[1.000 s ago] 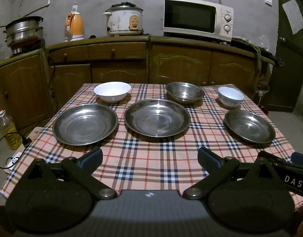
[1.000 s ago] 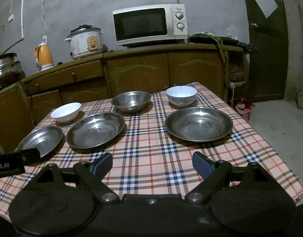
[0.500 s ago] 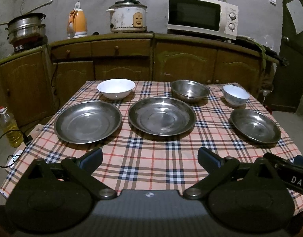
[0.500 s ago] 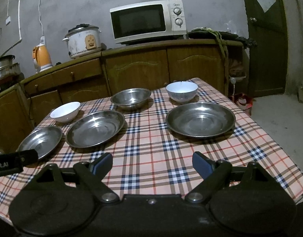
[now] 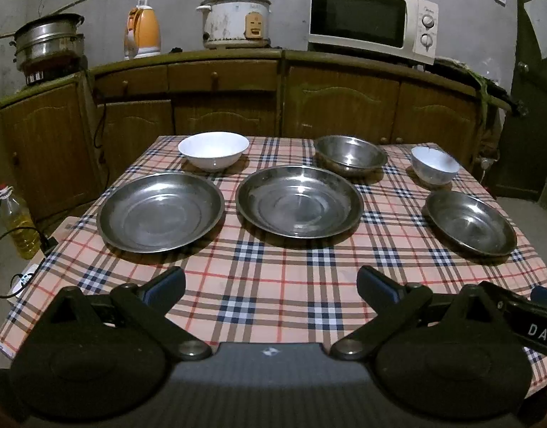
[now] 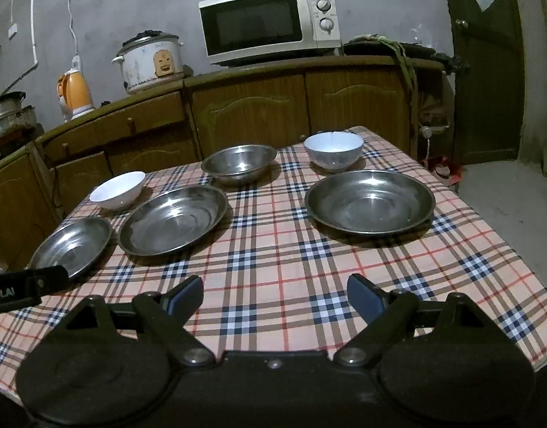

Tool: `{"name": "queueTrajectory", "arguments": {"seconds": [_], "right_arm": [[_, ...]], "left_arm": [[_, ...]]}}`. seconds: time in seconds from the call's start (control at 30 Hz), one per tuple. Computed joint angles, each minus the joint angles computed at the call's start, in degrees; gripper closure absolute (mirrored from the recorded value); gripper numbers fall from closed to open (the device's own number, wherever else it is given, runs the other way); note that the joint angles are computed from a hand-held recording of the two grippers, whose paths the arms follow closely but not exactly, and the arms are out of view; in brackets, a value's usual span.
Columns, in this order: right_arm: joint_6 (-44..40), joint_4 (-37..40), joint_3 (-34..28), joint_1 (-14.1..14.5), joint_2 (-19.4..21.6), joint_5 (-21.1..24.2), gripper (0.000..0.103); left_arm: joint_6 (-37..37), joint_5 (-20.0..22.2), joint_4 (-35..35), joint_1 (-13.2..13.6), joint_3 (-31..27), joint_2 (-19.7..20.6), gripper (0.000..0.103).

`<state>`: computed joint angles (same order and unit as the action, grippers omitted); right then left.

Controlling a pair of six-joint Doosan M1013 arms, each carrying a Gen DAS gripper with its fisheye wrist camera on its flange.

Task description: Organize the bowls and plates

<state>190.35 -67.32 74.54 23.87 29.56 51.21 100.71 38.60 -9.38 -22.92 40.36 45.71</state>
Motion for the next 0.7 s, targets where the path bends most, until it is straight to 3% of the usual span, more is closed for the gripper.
{"name": "queueTrajectory", "arguments": {"seconds": [0.7], "right_arm": [[-2.6, 0.4, -1.1, -0.6, 1.2, -1.8, 0.001]], "left_arm": [[-1.7, 3.5, 1.7, 0.2, -4.4, 2.8, 0.000]]}}
